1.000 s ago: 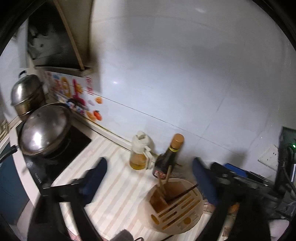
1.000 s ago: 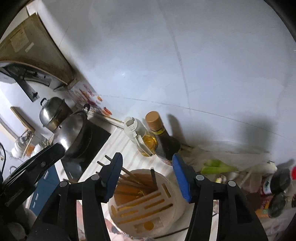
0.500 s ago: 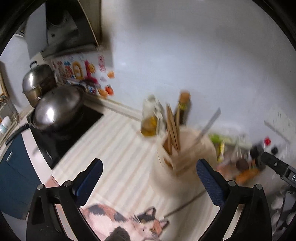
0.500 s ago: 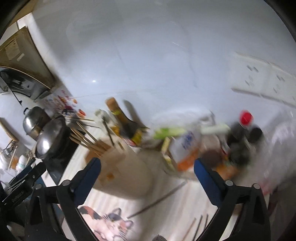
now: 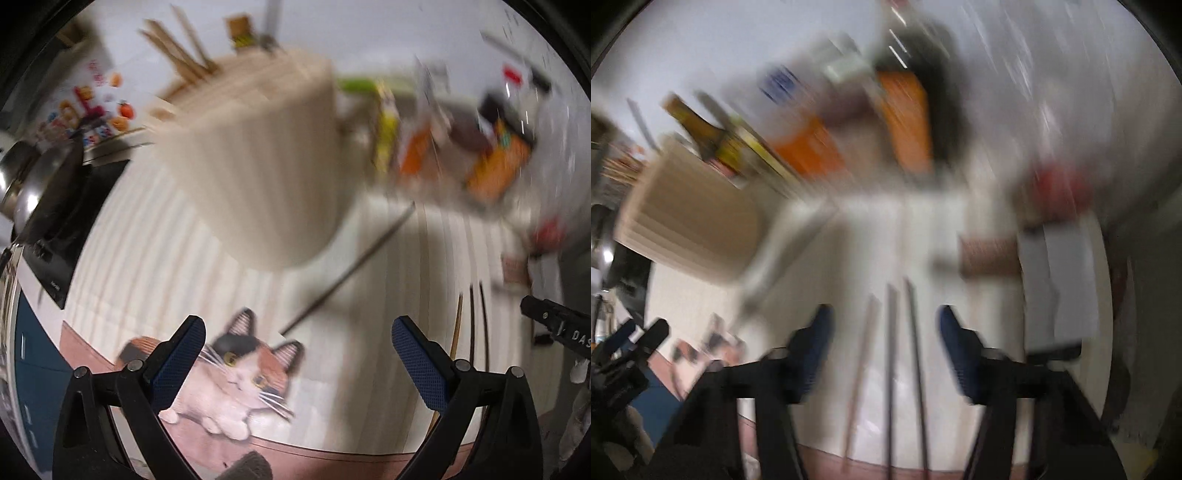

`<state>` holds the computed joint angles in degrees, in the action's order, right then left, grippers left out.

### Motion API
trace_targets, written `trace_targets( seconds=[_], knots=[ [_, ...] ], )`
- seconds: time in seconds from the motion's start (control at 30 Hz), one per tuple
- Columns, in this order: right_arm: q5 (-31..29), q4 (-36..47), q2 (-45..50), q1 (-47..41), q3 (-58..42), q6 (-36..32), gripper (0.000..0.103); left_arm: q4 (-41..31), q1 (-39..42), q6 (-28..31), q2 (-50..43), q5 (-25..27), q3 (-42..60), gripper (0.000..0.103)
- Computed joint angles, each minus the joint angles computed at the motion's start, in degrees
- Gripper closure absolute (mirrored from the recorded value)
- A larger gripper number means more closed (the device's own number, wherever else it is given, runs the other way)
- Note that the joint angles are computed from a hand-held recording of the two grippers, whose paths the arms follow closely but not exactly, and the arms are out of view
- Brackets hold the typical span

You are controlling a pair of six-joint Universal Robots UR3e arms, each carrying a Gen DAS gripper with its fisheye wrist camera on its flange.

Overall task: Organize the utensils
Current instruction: 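Close the left gripper on a wooden chopstick while the right closes on a dark chopstick, then lift both held chopsticks upright off the counter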

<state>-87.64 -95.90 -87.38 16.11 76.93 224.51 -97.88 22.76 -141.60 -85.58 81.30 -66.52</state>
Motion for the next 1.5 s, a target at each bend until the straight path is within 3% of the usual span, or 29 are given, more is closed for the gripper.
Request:
trace_targets(
  seconds=[0.2, 0.3, 0.37, 0.4, 0.47, 0.57, 0.7, 0.73, 0.8, 0.97, 1.07, 1.27, 1.5],
  knots=[
    [3.94, -5.00, 0.43, -0.13, 11.11, -2.45, 0.057, 6.12, -7.61, -1.04, 2.48, 5.31, -10.98, 0.000],
    [4.02, -5.54, 2.53, 1.26, 12.06, -3.22, 0.073, 7.10, -10.20, -0.71, 3.46, 5.90, -13.47, 0.001],
    [0.68, -4.54, 3.70, 3.57, 10.96, -2.93, 0.094, 6.29, -11.62, -0.74, 3.98, 5.04, -14.36, 0.001],
    [-0.35, -4.64, 2.98, 3.92, 11.72, -2.42, 0.098, 5.54, -12.16, -0.84, 3.81, 4.58, -14.30, 0.001],
    [0.30, -5.12, -0.39, 2.82, 15.16, -1.02, 0.098, 2.71, -13.82, -0.91, 3.06, 2.95, -13.49, 0.002],
    [0.89, -3.12, -6.36, 1.05, 19.94, 0.47, 0.098, 0.23, -17.40, -0.84, 2.32, 1.58, -13.84, 0.020],
    [2.35, -0.33, -15.20, -1.71, 26.25, 1.32, 0.098, 2.08, -22.70, -1.05, 2.10, 2.15, -16.81, 0.030],
    [2.60, 0.17, -16.74, -2.33, 27.19, 1.44, 0.098, 3.14, -23.74, -1.31, 1.97, 2.72, -17.69, 0.037],
    [3.51, 0.40, -19.94, -3.70, 29.38, 1.59, 0.098, 4.85, -25.69, -1.91, 1.07, 4.41, -19.12, 0.064],
    [3.29, 2.66, -22.78, -4.29, 30.22, 1.69, 0.098, 6.02, -24.18, -0.77, 2.85, 2.93, -21.15, 0.097],
    [3.60, 1.14, -18.81, -1.55, 27.21, 2.95, 0.098, 6.14, -20.44, -1.65, 3.27, 4.00, -21.07, 0.098],
    [9.78, -2.40, -11.65, 1.54, 21.56, 0.10, 0.098, -1.99, -8.55, -2.16, 0.15, 4.22, -14.77, 0.099],
    [12.17, 4.41, -6.18, -0.38, 13.73, -5.18, 0.098, -1.24, -6.80, -0.83, 1.02, 5.12, -15.84, 0.096]
  ],
)
